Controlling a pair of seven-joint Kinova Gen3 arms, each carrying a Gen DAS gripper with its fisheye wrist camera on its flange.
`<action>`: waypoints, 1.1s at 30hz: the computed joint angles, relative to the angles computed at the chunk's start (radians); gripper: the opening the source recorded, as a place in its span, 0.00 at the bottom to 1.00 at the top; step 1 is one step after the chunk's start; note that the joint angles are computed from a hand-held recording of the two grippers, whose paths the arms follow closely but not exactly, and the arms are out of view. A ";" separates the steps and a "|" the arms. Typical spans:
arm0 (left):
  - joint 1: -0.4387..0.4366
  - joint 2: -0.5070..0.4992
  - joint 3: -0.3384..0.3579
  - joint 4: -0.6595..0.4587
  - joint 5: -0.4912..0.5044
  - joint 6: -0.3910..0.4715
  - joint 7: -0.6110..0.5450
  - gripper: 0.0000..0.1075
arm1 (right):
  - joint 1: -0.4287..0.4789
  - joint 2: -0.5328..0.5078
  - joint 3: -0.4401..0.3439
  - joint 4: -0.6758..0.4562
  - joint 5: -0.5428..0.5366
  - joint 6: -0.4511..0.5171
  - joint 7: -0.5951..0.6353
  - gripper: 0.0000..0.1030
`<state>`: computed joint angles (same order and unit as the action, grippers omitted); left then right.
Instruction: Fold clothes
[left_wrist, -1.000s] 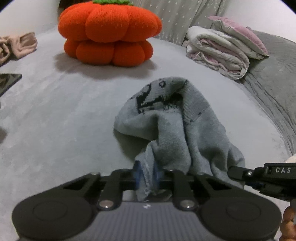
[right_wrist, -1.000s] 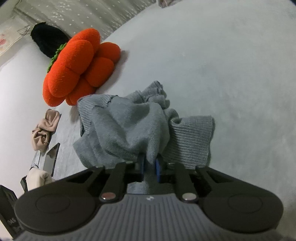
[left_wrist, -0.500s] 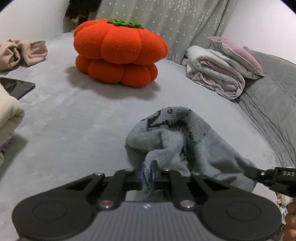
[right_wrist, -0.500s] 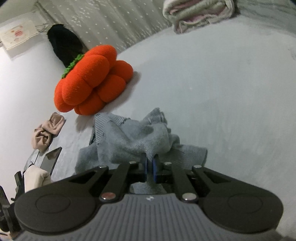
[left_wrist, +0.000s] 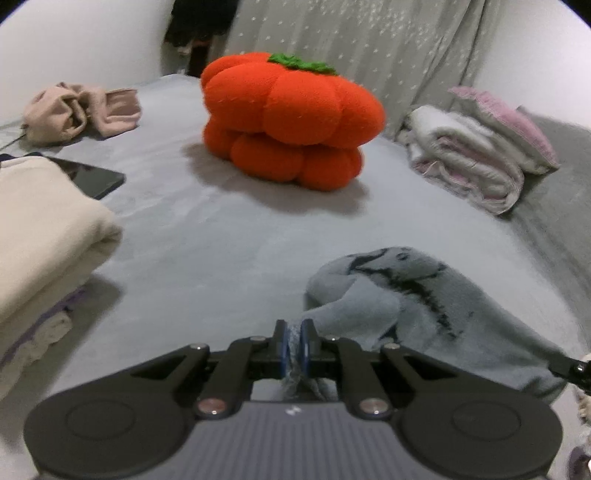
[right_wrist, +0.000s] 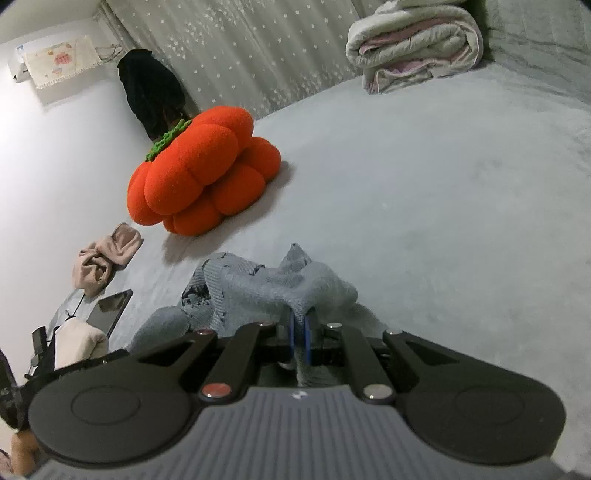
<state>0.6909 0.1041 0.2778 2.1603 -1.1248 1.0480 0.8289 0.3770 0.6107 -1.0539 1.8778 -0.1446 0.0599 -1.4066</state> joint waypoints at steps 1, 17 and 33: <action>-0.005 0.002 -0.002 -0.007 0.022 0.003 -0.025 0.05 | 0.000 0.006 0.000 -0.005 0.001 0.018 0.000 0.07; -0.064 -0.040 -0.018 0.042 0.033 -0.115 -0.030 0.45 | -0.239 -0.047 0.308 -0.065 -0.108 0.200 0.139 0.19; -0.124 0.084 -0.113 -0.029 -0.091 -0.323 0.157 0.54 | -0.161 -0.008 0.239 -0.100 -0.431 0.172 0.256 0.47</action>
